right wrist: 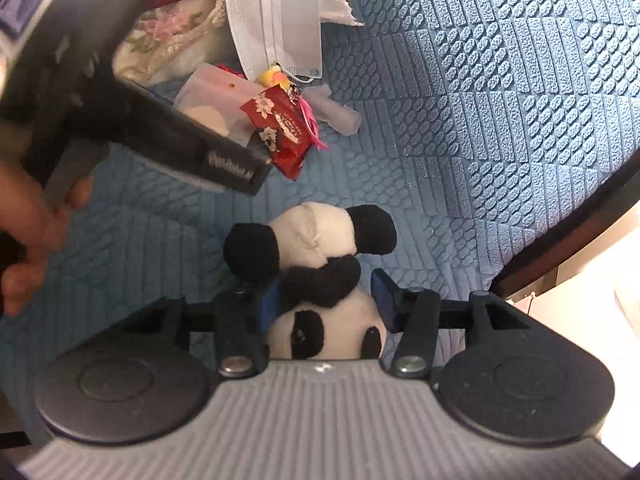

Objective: Organize soft objects

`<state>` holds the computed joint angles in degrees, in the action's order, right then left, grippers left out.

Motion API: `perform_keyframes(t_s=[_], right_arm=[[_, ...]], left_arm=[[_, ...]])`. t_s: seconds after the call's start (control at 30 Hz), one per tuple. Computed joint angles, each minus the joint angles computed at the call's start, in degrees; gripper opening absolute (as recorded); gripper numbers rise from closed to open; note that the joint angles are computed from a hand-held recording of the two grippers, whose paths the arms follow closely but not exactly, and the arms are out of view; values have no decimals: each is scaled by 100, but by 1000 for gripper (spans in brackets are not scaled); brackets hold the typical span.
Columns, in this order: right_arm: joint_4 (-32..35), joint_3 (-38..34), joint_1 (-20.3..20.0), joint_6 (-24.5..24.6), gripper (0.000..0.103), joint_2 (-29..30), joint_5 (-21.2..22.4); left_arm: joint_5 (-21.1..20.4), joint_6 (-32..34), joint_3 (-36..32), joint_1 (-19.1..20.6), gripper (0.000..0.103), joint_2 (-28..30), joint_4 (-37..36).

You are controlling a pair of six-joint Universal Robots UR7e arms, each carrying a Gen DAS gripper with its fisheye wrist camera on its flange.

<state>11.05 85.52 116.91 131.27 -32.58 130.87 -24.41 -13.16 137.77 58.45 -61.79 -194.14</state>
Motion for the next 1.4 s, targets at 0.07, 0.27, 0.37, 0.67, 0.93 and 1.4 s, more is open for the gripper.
perform_keyframes(t_s=[0.07, 0.27, 0.37, 0.67, 0.93, 1.4], right_arm=[[-58, -3, 1, -55, 53, 20, 51], [-225, 51, -19, -319, 53, 2, 52], [-308, 77, -29, -430, 53, -12, 50], [-1390, 475, 30, -1450, 53, -33, 310], [-1129, 330, 48, -317, 51, -69, 331], [-594, 768, 226, 1718, 50, -719, -69]], left_arm=[[25, 171, -6, 22, 73, 112, -274], [-91, 267, -8, 78, 51, -31, -168], [-150, 116, 28, 67, 45, -147, -24], [-610, -399, 224, 0, 29, -786, 539], [-799, -789, 549, -311, 28, -1249, 793], [-1018, -1466, 1014, -950, 28, -2150, 1507]])
